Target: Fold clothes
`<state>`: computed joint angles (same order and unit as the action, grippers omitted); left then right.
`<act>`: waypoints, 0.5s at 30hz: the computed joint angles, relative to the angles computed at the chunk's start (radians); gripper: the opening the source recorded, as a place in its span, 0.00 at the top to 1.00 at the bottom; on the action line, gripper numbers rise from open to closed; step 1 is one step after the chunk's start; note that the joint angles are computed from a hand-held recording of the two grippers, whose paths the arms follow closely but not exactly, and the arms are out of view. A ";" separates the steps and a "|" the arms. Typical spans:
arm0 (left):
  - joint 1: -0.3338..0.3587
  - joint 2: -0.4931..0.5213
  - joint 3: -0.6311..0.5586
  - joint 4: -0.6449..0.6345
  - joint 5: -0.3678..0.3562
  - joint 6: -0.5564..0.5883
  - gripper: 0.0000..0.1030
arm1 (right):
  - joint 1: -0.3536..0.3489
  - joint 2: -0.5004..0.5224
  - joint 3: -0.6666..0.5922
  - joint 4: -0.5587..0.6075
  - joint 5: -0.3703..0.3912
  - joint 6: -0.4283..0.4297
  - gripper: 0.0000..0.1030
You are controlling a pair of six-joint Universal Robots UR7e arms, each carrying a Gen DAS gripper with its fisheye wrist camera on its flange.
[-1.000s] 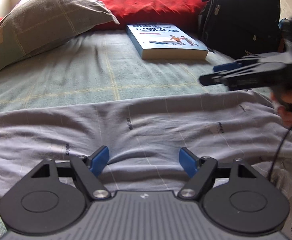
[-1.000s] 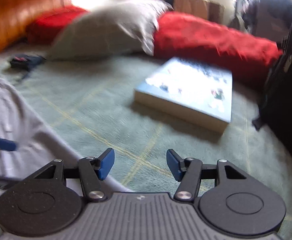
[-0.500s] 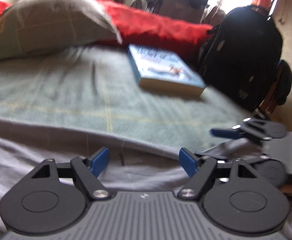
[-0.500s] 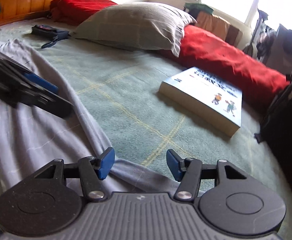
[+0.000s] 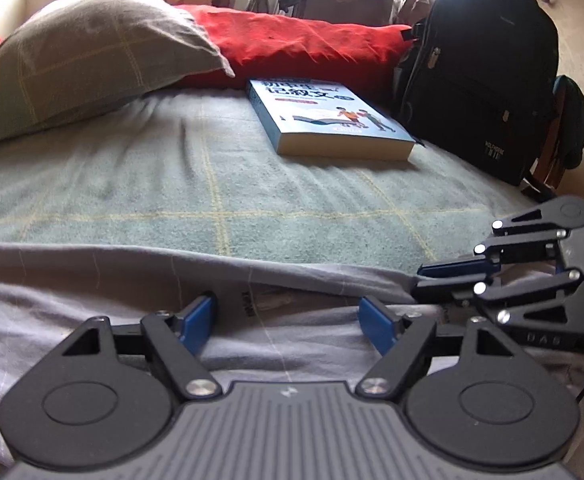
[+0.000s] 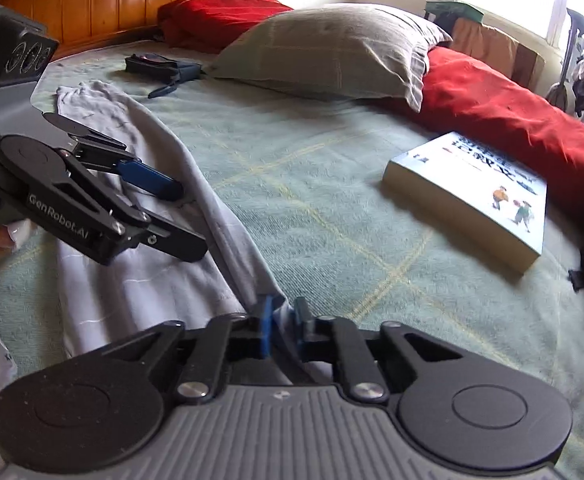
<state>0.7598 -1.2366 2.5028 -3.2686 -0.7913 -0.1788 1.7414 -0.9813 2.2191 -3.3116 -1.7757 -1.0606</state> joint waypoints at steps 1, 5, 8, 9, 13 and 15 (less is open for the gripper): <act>-0.011 -0.010 0.004 0.016 0.011 -0.006 0.25 | 0.001 -0.004 -0.002 0.003 0.004 0.006 0.93; -0.027 -0.054 0.018 0.065 0.019 -0.008 0.24 | 0.004 0.010 -0.041 -0.045 0.013 0.063 0.97; -0.016 -0.087 0.020 0.107 0.015 -0.028 0.24 | 0.006 0.035 -0.086 -0.064 0.010 0.099 0.98; -0.011 -0.097 0.022 0.109 0.010 -0.035 0.24 | 0.010 0.056 -0.101 -0.095 -0.009 0.094 0.99; -0.006 -0.147 0.026 0.147 0.000 -0.079 0.24 | 0.006 0.105 -0.166 -0.095 -0.058 0.127 0.99; -0.011 -0.168 0.031 0.156 0.007 -0.078 0.24 | 0.003 0.098 -0.174 -0.049 -0.050 0.141 0.97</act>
<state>0.7490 -1.4044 2.5339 -3.1125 -0.7838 -0.2563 1.7448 -0.8832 2.0447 -3.3607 -1.8257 -0.9192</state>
